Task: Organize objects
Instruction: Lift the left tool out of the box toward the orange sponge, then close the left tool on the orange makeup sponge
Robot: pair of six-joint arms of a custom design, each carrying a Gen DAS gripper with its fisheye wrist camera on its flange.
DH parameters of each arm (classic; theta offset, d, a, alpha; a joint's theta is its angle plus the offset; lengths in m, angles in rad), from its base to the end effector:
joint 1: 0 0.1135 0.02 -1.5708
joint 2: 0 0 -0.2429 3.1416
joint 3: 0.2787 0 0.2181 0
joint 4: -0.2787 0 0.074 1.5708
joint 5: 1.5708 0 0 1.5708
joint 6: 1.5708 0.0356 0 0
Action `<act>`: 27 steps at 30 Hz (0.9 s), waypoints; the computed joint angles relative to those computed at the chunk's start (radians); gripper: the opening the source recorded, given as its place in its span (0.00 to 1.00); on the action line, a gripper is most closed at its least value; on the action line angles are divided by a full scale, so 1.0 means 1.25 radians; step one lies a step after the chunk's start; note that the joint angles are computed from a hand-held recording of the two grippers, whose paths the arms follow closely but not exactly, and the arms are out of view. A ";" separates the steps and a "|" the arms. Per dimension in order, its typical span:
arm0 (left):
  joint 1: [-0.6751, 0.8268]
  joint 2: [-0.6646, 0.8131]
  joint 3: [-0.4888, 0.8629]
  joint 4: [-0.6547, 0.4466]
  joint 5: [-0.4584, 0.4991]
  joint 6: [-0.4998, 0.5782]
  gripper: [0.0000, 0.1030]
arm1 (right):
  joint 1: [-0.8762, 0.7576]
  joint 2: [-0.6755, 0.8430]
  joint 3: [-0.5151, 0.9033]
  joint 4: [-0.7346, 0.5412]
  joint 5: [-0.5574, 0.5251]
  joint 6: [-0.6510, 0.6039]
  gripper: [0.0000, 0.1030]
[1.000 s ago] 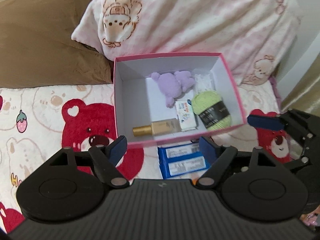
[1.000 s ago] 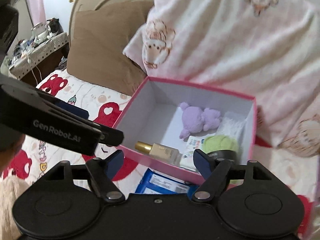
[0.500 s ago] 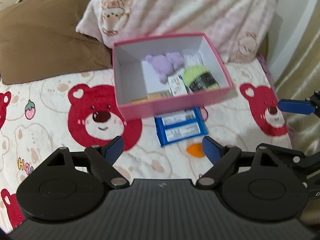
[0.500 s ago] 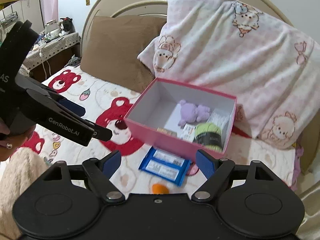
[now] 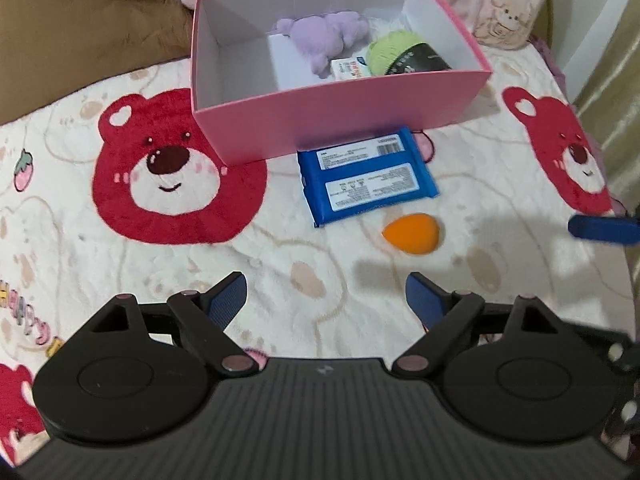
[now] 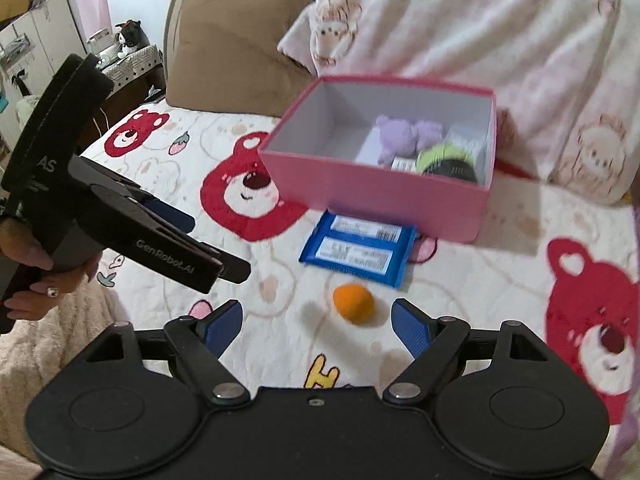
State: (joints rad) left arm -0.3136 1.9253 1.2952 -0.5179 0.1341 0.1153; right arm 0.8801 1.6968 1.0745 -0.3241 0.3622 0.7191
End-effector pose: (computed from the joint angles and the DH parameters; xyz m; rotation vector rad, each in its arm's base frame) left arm 0.3352 -0.1137 0.1666 0.6181 2.6535 -0.2399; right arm 0.2127 0.2375 0.1940 -0.0525 2.4479 0.2537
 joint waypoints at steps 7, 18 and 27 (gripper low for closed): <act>-0.003 0.098 -0.014 0.123 0.068 -0.048 0.82 | 0.015 0.121 -0.102 0.238 0.075 -0.027 0.82; -0.023 0.229 -0.058 0.364 0.213 -0.096 0.56 | -0.025 0.332 -0.084 0.397 0.120 -0.020 0.84; -0.021 0.240 -0.119 0.475 0.295 -0.094 0.32 | -0.052 0.379 -0.098 0.514 0.094 0.034 0.42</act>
